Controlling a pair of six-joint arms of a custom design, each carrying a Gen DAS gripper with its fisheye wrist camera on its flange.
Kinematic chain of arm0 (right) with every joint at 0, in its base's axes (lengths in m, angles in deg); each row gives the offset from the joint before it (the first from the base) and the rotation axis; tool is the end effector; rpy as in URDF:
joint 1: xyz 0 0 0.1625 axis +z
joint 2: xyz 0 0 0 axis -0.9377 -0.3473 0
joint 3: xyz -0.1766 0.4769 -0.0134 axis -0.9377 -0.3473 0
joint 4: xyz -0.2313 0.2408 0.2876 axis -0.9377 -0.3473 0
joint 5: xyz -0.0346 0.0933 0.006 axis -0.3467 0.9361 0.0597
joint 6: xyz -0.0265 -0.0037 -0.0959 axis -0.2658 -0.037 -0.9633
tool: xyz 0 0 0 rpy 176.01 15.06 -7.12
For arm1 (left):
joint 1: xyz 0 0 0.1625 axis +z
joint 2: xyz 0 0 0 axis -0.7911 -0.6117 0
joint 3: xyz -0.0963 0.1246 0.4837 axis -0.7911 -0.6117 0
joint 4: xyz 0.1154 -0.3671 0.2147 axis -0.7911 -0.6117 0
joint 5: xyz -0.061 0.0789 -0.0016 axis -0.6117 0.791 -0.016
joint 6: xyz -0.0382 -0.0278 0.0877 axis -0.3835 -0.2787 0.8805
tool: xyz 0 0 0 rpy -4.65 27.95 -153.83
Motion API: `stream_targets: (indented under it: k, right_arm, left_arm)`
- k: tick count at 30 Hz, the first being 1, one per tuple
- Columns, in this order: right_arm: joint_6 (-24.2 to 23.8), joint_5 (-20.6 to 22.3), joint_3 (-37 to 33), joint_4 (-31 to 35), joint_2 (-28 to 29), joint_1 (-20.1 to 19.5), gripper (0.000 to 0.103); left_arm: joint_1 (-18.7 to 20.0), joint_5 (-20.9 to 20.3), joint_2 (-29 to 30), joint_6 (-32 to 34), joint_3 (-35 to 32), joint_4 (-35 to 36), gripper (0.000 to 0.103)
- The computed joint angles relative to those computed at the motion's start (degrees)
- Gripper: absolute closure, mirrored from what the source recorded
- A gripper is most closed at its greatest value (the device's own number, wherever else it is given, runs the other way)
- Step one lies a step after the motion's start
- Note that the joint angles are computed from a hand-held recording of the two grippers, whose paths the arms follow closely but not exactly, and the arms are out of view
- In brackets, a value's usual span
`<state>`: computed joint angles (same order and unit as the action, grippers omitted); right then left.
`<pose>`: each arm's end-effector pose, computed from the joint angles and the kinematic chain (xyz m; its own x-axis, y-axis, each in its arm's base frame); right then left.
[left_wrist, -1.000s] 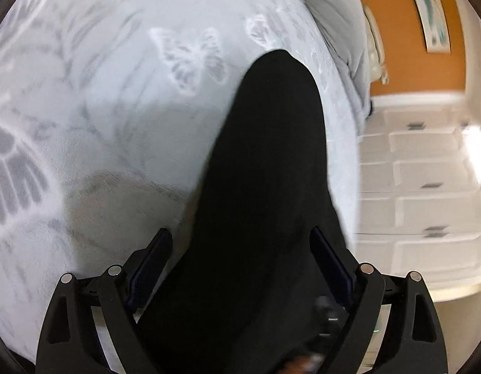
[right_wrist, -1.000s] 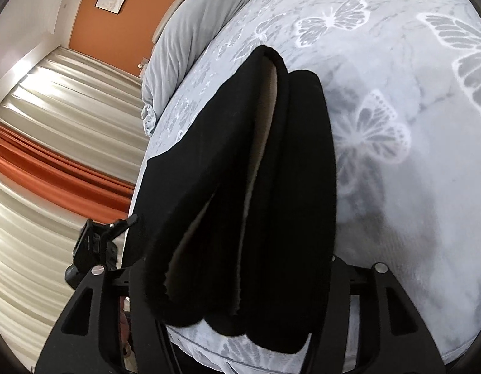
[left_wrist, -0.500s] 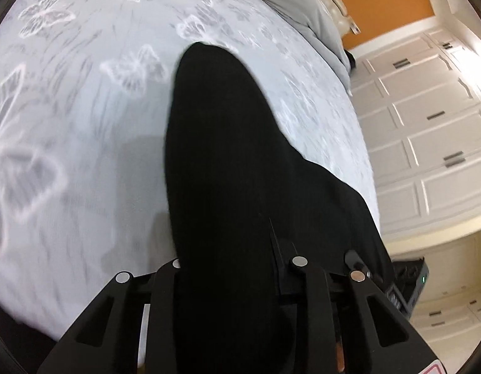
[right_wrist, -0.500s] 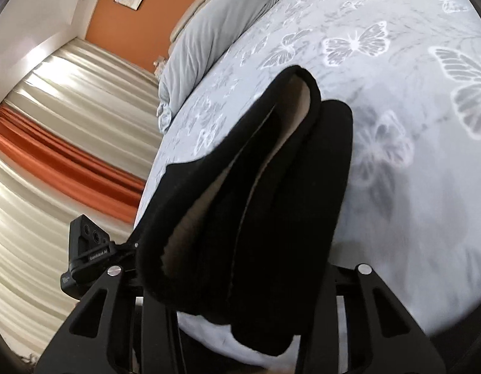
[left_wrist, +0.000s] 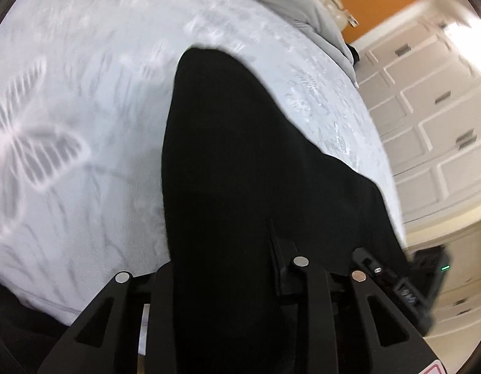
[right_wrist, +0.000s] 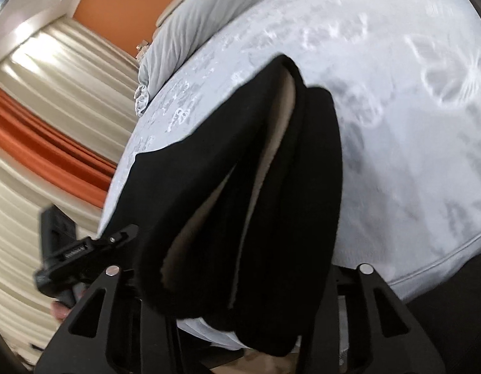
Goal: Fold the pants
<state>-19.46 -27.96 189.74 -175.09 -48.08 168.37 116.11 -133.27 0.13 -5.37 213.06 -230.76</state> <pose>0.1744 -0.4043 0.0986 -0.9914 0.0926 0.0925 0.0157 0.7857 -0.6185 -0.0577 -0.4907 0.2066 -0.9733 0.0872 -0.2124 0.1607 0.9194 -0.3590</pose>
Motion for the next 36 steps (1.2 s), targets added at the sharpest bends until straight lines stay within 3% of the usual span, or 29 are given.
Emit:
stream_targets:
  k: [8,19,28,36]
  right_arm:
    - [-1.13,-3.82,-2.56,4.71,-5.63,7.07,0.067]
    - [-6.16,-4.13,-8.01,6.83,-10.45,12.2,0.067]
    - [-11.38,-2.76,-14.72,9.5,-11.96,12.34,0.067]
    - [-15.2,0.64,-21.91,11.79,-10.95,10.28,0.067]
  left_arm:
    - [-9.8,11.68,-4.09,0.88,0.58,3.29,0.081]
    - [-18.2,20.24,-8.26,3.84,-3.79,5.96,0.081]
    - [-20.61,24.81,-4.33,11.47,-10.26,1.9,0.081]
    - [-18.42,24.92,1.9,19.36,-17.1,-5.06,0.08]
